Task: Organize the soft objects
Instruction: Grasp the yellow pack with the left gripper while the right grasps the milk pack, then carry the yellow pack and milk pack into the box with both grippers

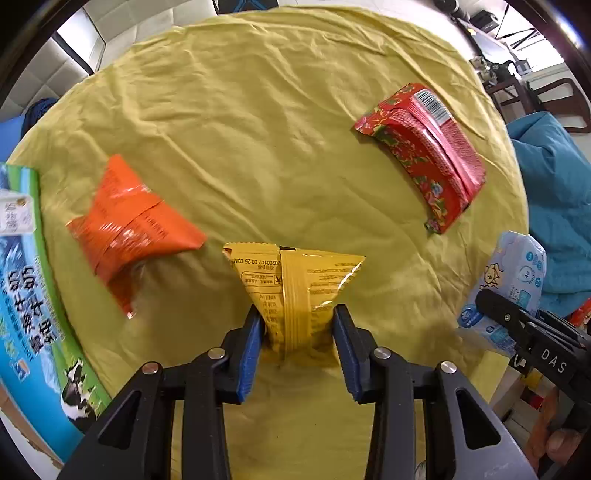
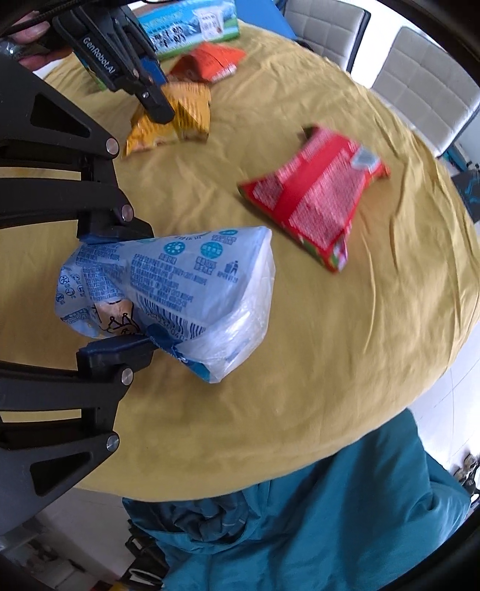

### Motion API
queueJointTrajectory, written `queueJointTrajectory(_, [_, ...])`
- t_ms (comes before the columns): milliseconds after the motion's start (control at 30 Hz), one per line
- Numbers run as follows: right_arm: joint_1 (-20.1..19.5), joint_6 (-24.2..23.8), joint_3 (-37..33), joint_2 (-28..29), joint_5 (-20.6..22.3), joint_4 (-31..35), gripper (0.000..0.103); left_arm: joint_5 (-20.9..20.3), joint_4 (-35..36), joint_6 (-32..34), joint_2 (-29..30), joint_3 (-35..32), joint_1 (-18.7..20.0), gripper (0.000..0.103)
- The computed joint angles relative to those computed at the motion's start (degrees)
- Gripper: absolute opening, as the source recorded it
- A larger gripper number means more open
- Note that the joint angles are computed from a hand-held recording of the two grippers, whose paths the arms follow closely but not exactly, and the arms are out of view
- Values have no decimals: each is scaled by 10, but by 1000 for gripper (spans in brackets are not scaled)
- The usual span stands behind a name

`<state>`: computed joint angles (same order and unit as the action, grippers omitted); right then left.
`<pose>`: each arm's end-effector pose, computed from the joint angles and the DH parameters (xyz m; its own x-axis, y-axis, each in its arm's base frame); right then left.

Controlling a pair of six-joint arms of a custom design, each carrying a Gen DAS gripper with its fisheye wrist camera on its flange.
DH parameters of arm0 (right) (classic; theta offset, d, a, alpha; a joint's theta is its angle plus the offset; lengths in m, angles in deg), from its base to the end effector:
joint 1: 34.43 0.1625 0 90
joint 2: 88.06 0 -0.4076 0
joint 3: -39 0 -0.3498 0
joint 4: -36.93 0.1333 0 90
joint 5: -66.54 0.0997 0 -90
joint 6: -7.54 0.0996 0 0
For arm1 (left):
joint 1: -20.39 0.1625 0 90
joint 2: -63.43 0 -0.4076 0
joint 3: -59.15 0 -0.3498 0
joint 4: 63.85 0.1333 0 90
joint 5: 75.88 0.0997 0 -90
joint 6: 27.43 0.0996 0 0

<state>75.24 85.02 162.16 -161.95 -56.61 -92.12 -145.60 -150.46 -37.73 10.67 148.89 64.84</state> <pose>0.2172 -0.3734 0.1893 -0.4872 0.8238 0.2899 0.6659 0.5652 -0.4869 -0.2691 -0.4990 0.1408 -0.5859 0.7181 -0.3756 0.4463 0.6728 0.5901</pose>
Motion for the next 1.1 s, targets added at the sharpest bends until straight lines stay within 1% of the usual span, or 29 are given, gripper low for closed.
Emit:
queueJointTrajectory(100, [21, 7, -18, 11, -2, 6, 39, -9, 3, 2, -25, 15, -1, 33])
queueJointTrajectory(167, [35, 15, -37, 22, -6, 25, 39, -15, 5, 7, -31, 20, -1, 33])
queueJointTrajectory(200, [43, 22, -52, 32, -8, 37, 39, -11, 3, 9, -28, 13, 5, 34])
queueJointTrajectory(233, [49, 27, -62, 39, -10, 46, 39, -10, -7, 9, -29, 15, 9, 44])
queueJointTrajectory(267, [52, 33, -70, 44, -11, 53, 39, -11, -11, 5, -25, 14, 13, 51])
queueJointTrajectory(300, [54, 36, -69, 44, -12, 51, 39, -11, -5, 6, -12, -8, 26, 57])
queueJointTrajectory(333, [56, 40, -71, 47, -11, 49, 39, -16, 0, 5, 1, -30, 38, 59])
queueJointTrajectory(367, [58, 42, -69, 48, -11, 46, 39, -27, -6, 3, 5, -32, 45, 61])
queueJointTrajectory(400, [57, 42, -67, 49, -11, 41, 39, -26, -6, 5, 13, -36, 50, 70])
queueJointTrajectory(433, [57, 43, -67, 51, -11, 41, 39, -22, -6, 4, 20, -37, 51, 72])
queueJointTrajectory(500, [53, 40, -60, 55, -9, 27, 39, 2, -1, 6, 35, -38, 51, 72])
queueJointTrajectory(533, [51, 40, -57, 56, -8, 20, 39, 10, 2, 9, 44, -37, 52, 73])
queueJointTrajectory(567, [48, 37, -52, 55, -7, 14, 39, 12, 3, 10, 46, -35, 52, 79])
queueJointTrajectory(600, [45, 34, -47, 56, -7, 6, 39, 10, -13, 18, 44, -27, 50, 84])
queueJointTrajectory(633, [44, 34, -45, 57, -7, 1, 39, 14, -12, 18, 46, -25, 48, 91])
queueJointTrajectory(667, [42, 33, -41, 57, -7, -3, 39, 14, -16, 23, 47, -21, 46, 96])
queueJointTrajectory(700, [40, 30, -38, 56, -6, -8, 39, 13, -22, 28, 48, -16, 45, 103])
queueJointTrajectory(733, [38, 28, -35, 56, -5, -14, 39, 12, -27, 36, 47, -9, 43, 103])
queueJointTrajectory(867, [33, 25, -24, 51, -3, -24, 39, 57, -26, 48, 55, 10, 19, 103])
queueJointTrajectory(900, [32, 27, -21, 49, -3, -25, 39, 61, -21, 48, 58, 8, 18, 103])
queueJointTrajectory(1000, [32, 29, -14, 43, -3, -27, 40, 59, -17, 40, 66, -1, 18, 103])
queueJointTrajectory(1067, [31, 31, -12, 44, -4, -31, 39, 54, -28, 43, 68, -3, 22, 103])
queueJointTrajectory(1100, [32, 33, -10, 44, -6, -32, 40, 56, -31, 46, 71, -8, 26, 99])
